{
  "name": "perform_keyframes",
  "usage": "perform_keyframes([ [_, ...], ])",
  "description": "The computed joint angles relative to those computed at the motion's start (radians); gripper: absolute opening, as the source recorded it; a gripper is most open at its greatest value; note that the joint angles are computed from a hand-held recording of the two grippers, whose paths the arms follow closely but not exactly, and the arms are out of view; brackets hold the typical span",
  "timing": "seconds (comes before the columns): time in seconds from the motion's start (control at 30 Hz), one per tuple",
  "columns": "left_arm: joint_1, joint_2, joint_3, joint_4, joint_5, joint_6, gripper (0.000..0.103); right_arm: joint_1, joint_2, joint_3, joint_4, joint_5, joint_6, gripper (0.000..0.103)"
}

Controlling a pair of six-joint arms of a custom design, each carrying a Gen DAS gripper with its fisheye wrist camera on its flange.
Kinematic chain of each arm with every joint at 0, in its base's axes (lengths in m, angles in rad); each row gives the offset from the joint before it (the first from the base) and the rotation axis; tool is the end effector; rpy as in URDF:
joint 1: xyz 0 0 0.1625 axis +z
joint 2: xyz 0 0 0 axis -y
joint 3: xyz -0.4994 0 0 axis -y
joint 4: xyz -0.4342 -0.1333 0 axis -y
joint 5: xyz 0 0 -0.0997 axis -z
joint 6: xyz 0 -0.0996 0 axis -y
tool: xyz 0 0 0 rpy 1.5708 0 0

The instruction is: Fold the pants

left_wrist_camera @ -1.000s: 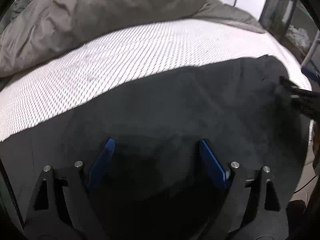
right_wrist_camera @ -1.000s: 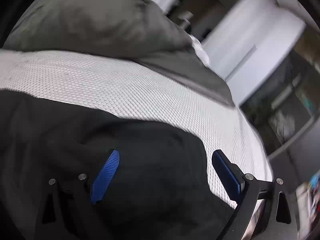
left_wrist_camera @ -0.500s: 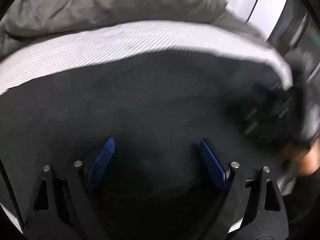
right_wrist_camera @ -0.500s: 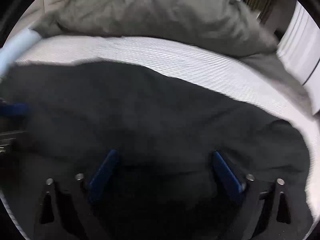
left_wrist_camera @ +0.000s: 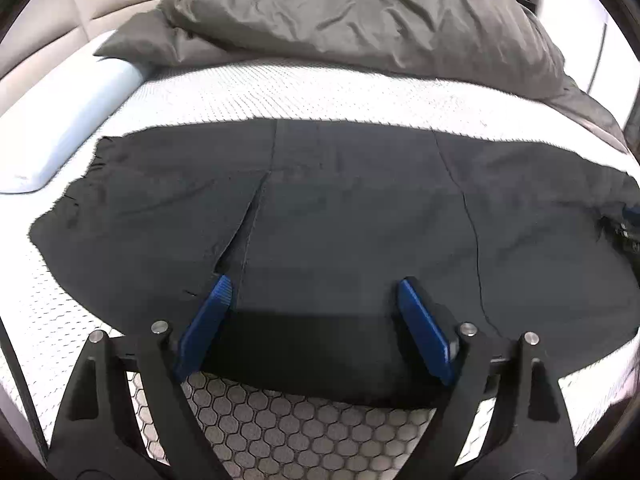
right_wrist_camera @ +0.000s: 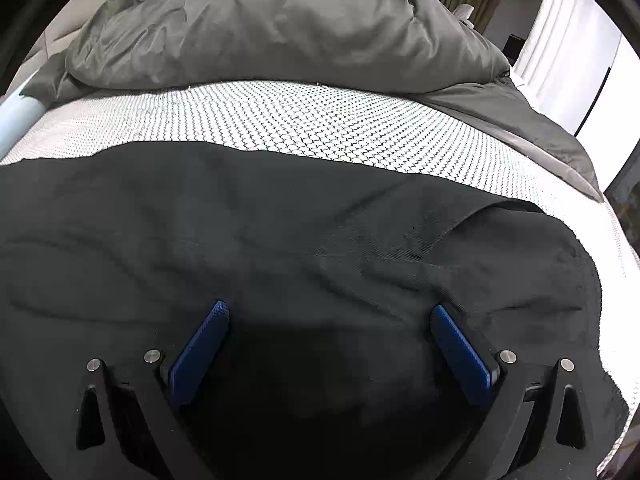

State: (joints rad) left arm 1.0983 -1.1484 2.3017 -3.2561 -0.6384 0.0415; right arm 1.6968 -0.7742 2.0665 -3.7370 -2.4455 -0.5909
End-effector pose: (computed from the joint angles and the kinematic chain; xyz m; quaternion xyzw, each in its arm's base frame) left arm -0.0362 -0.5394 0.2205 0.1048 0.8636 -0.3221 0.3734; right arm 0.1305 -0.5776 0.1296 0.1201 -0.8315 0.2846 0.4617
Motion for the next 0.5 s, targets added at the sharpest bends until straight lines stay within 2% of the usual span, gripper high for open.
perform_keyframes([
  [0.03, -0.023, 0.003, 0.009, -0.004, 0.023, -0.018, 0.084, 0.001, -0.005, 0.005, 0.0, 0.005, 0.005, 0.102],
  [0.07, -0.041, 0.002, 0.009, 0.002, 0.004, -0.017, 0.084, 0.004, -0.009, 0.013, -0.006, 0.009, 0.007, 0.102],
  [0.17, -0.092, 0.031, -0.006, -0.012, -0.118, 0.049, 0.084, 0.024, -0.039, 0.049, -0.027, 0.066, 0.019, 0.102],
  [0.23, -0.106, 0.08, -0.048, 0.042, -0.165, 0.064, 0.084, 0.038, -0.071, 0.085, -0.011, 0.169, 0.057, 0.102],
  [0.3, -0.11, 0.125, -0.092, 0.117, -0.19, 0.05, 0.084, 0.034, -0.109, 0.113, 0.11, 0.333, 0.14, 0.102],
  [0.33, -0.103, 0.152, -0.125, 0.175, -0.191, 0.032, 0.084, 0.031, -0.112, 0.117, 0.153, 0.391, 0.157, 0.102],
  [0.37, -0.093, 0.168, -0.149, 0.217, -0.186, 0.021, 0.084, 0.035, -0.103, 0.113, 0.19, 0.411, 0.151, 0.102],
  [0.43, -0.078, 0.186, -0.17, 0.237, -0.167, 0.007, 0.084, 0.054, -0.054, 0.092, 0.189, 0.346, 0.088, 0.102],
  [0.5, -0.066, 0.156, -0.162, 0.253, -0.178, -0.024, 0.084, 0.077, 0.029, 0.059, 0.114, 0.169, -0.053, 0.101],
])
